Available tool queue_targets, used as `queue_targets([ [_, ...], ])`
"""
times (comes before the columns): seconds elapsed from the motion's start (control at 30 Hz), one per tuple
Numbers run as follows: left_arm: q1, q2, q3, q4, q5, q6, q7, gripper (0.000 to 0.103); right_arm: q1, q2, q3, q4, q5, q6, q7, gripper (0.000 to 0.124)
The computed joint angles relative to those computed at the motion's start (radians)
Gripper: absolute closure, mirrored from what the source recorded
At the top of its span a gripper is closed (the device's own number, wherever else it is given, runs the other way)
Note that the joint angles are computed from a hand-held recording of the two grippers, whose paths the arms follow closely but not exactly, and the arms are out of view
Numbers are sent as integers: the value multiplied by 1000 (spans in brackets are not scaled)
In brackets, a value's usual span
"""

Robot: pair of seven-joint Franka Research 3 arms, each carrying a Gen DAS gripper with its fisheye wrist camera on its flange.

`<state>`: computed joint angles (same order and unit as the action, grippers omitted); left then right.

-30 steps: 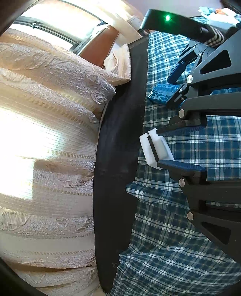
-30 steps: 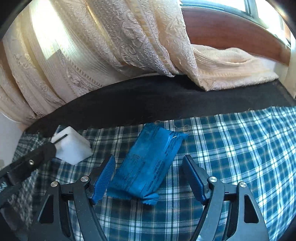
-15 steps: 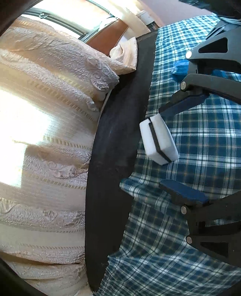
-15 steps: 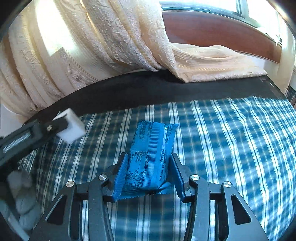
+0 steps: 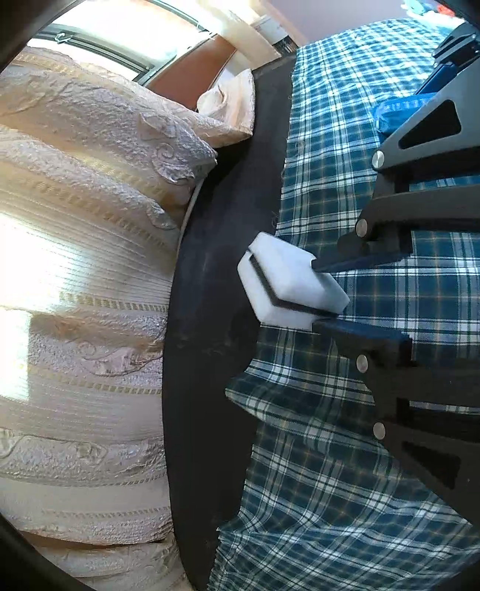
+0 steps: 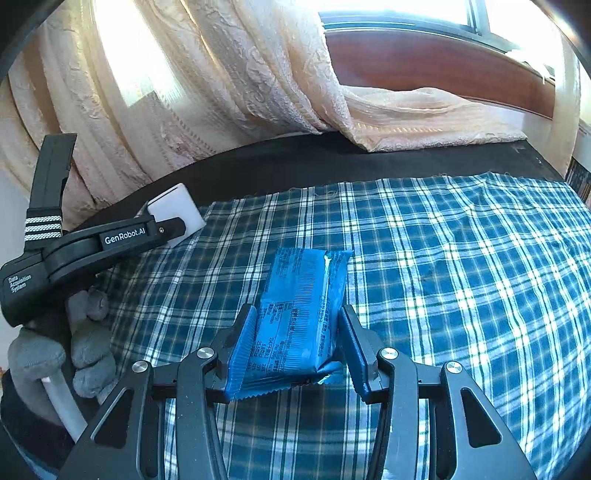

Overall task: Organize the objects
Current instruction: 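Grasp the blue wrapped packet with the right gripper, then lift the white block with the left gripper while the right lifts the blue packet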

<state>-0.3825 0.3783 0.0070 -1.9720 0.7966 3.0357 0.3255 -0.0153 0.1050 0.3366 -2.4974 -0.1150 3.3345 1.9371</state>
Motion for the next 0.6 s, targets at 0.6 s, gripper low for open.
queue_targets([
  [0.6, -1, -77, -25, -43, 93, 102, 33, 86, -112, -196, -4, -205, -429, 47, 409, 79],
])
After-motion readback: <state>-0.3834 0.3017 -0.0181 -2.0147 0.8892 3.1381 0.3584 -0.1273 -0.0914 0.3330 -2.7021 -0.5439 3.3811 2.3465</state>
